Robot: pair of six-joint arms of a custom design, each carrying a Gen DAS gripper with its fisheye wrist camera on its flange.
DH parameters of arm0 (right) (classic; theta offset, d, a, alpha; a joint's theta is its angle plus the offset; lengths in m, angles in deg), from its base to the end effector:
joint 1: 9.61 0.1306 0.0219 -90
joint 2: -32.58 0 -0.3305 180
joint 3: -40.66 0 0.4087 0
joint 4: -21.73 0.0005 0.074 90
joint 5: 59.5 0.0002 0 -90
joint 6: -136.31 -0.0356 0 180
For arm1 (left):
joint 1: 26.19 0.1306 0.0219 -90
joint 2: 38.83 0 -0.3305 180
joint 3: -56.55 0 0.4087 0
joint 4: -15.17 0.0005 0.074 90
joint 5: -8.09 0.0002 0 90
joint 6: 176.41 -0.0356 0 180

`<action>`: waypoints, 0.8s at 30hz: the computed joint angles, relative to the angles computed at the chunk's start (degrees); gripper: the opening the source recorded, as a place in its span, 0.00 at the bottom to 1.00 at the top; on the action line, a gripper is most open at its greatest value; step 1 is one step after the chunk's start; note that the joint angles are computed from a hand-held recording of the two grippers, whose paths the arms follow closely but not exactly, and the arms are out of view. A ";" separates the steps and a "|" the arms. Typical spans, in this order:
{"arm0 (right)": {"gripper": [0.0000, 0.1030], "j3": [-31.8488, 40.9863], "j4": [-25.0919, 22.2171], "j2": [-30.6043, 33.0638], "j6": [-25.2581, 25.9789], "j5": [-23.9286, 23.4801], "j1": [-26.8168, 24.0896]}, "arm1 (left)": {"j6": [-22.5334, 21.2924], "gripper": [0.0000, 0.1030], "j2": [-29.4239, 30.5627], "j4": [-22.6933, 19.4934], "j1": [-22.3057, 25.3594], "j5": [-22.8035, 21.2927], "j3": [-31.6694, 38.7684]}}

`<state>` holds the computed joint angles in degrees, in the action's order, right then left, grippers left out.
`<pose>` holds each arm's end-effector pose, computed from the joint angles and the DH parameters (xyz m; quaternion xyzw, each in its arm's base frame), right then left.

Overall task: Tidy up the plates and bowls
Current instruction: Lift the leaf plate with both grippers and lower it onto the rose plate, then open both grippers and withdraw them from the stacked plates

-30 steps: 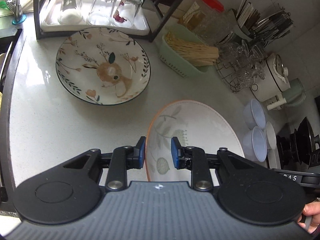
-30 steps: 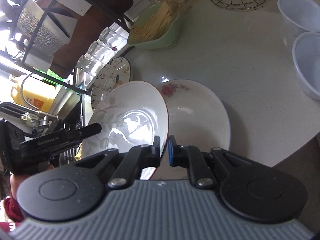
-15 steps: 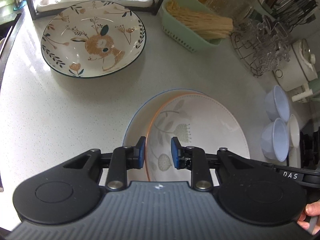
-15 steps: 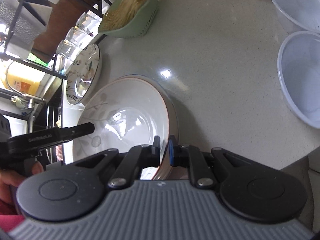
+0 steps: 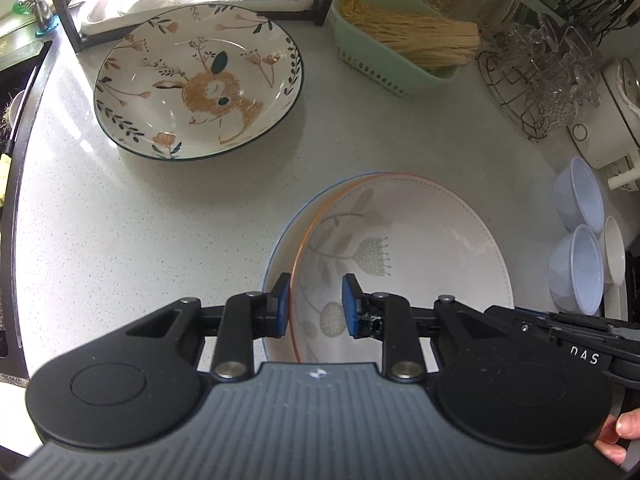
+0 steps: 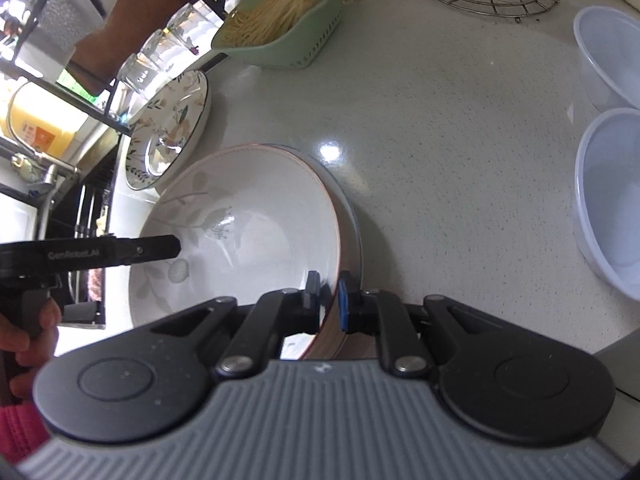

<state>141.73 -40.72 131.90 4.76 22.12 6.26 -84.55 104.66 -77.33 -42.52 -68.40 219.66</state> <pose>0.5155 0.1514 0.3739 0.1964 0.9449 0.1832 0.1873 0.6734 -0.2065 0.3606 0.1410 0.9720 -0.1382 0.1276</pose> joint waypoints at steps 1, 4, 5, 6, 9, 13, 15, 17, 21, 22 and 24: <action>0.13 0.24 -0.19 0.26 0.14 0.09 0.07 | 0.10 0.28 -0.14 0.04 0.08 -0.04 -0.36; 0.13 0.57 -0.44 0.67 -0.20 0.02 0.14 | -0.04 0.29 -0.84 0.40 0.22 -0.06 -1.84; 0.13 0.56 -0.41 0.73 -0.47 -0.03 0.15 | 0.08 0.30 -0.77 0.06 0.29 0.11 -1.79; 0.13 0.66 -0.48 0.85 -0.61 0.08 0.27 | 0.28 0.33 -0.83 -0.05 0.40 0.70 -1.93; 0.13 1.89 -1.51 1.78 -0.68 1.10 0.82 | 0.59 0.43 -2.47 1.22 0.50 1.83 -4.55; 0.14 2.51 -1.95 2.46 -1.11 1.07 0.78 | 0.46 0.48 -3.04 1.37 0.33 1.71 -5.23; 0.14 2.54 -1.95 2.52 -1.40 1.46 0.88 | 0.74 0.48 -3.26 1.26 0.42 1.92 -5.53; 0.14 2.38 -1.79 2.45 -1.93 1.65 0.93 | 1.61 0.49 -3.49 1.19 0.66 2.64 -5.93; 0.13 1.06 -0.39 1.81 -2.62 1.00 0.67 | 2.95 0.49 -3.81 1.01 0.98 3.57 -6.42; 0.13 0.85 -0.13 1.71 -2.81 0.89 0.63 | 2.86 0.49 -3.66 0.58 0.99 3.53 -6.05; 0.13 0.79 -0.02 1.69 -2.64 1.01 0.75 | 3.18 0.49 -3.78 0.46 1.01 3.40 -6.12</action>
<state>142.52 -40.75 133.59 2.12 23.13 7.02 -81.37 100.88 -76.87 -41.51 -64.99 213.54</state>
